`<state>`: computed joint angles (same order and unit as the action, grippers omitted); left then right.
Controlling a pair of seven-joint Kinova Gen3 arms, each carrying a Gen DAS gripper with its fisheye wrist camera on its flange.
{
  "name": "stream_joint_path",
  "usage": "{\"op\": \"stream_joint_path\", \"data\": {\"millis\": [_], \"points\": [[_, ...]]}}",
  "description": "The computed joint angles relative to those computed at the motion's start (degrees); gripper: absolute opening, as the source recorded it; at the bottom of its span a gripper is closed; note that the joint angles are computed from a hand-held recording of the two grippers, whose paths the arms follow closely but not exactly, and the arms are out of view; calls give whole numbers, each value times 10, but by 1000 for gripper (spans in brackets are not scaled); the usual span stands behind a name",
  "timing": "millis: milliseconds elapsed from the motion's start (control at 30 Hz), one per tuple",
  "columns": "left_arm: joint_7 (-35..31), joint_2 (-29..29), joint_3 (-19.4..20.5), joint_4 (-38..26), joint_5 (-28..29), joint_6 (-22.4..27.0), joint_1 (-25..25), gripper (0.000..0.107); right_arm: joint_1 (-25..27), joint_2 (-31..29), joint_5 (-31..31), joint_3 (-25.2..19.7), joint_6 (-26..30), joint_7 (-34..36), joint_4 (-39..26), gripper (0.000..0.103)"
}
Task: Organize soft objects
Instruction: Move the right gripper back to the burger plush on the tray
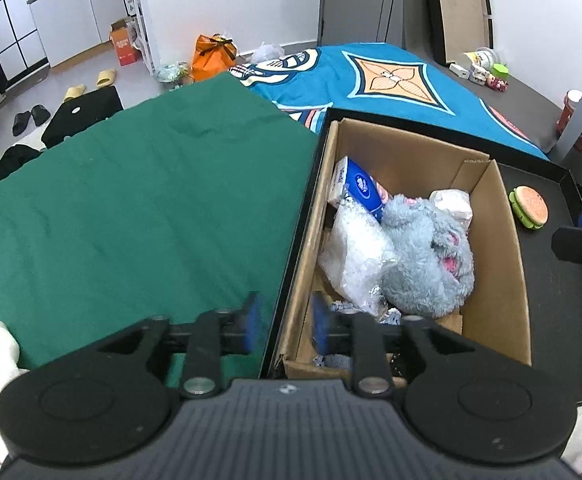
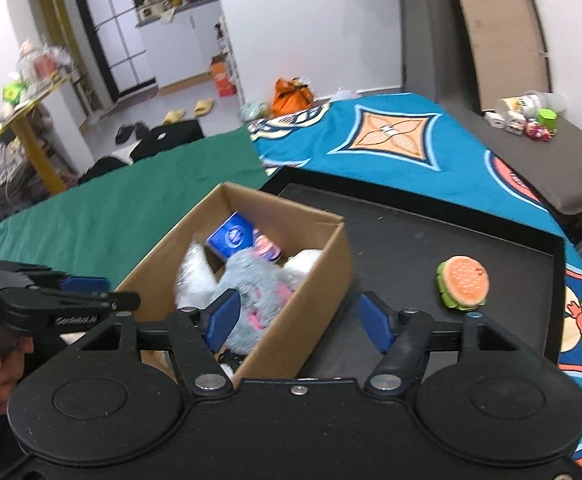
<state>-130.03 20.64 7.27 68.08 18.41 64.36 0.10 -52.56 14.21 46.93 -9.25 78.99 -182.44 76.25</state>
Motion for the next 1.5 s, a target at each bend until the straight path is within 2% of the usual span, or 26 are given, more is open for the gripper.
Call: {"op": "stream_joint_path", "data": {"millis": [67, 167, 267, 467, 567, 733, 933, 1233, 1500], "points": [[-7, -4, 2, 4, 2, -5, 0, 55, -4, -11, 10, 1, 1, -24, 19, 74], [-6, -10, 1, 5, -5, -10, 8, 66, -1, -21, 18, -5, 7, -44, 36, 78], [1, -13, 0, 6, -22, -15, 22, 71, 5, -35, 27, -12, 12, -65, 58, 86], [27, -16, -5, -3, -63, -15, 52, 73, 30, -62, 32, -29, 2, -101, 109, 88], [39, -22, -6, 1, -84, -31, 68, 78, 43, -77, 37, -38, -5, -119, 136, 90], [56, -29, -8, 17, -124, -64, 95, 80, 68, -98, 44, -51, -26, -153, 187, 91], [99, -23, -15, 15, -183, -71, 128, 80, 95, -115, 54, -63, -55, -200, 239, 91], [152, -14, -20, 8, -250, -79, 169, 81, 119, -111, 90, -66, -102, -246, 302, 90], [196, 0, -29, -2, -319, -72, 210, 81, 132, -100, 127, -53, -160, -296, 354, 83]]}}
